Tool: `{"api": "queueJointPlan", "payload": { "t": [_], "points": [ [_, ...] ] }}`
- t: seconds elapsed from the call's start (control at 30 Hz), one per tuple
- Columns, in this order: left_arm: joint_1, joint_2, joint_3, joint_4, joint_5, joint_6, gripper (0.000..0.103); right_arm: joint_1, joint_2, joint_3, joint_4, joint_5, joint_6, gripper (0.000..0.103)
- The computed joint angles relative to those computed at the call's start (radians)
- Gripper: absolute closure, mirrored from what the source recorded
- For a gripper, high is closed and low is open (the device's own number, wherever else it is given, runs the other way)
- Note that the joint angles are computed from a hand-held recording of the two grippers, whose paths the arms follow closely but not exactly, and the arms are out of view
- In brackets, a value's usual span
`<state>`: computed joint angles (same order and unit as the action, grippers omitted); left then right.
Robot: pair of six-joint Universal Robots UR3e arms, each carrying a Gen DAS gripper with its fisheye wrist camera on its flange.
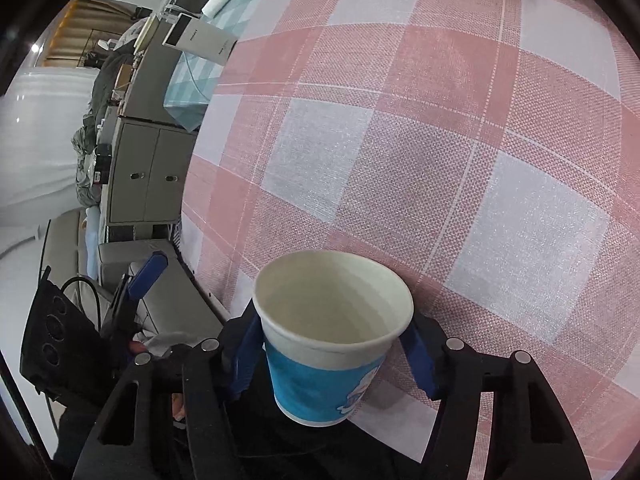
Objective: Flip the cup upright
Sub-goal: 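Rotate the held cup with the right gripper so its opening faces up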
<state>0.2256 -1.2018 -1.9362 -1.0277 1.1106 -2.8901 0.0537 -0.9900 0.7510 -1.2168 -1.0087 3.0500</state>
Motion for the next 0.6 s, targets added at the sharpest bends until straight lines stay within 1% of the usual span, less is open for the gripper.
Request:
{"api": "queueJointPlan", "payload": {
  "t": [0.1,0.23,0.37,0.5,0.6],
  "points": [
    [-0.009,0.008,0.0,-0.001,0.003,-0.002,0.001,-0.03,-0.086,0.145,-0.09,0.028,0.004,0.04],
    [-0.022,-0.003,0.009,-0.001,0.01,-0.015,0.001,-0.097,-0.243,0.394,-0.232,0.083,0.013,0.04],
    [-0.066,-0.058,0.055,0.007,0.016,-0.067,0.001,-0.197,-0.436,0.683,-0.396,0.128,0.032,0.04],
    [-0.152,-0.145,0.121,0.075,0.073,-0.132,0.001,-0.308,-0.604,0.884,-0.465,0.14,0.007,0.04],
    [-0.22,-0.234,0.198,0.112,0.113,-0.175,0.001,-0.42,-0.713,1.005,-0.447,0.217,-0.056,0.04]
  ]
}}
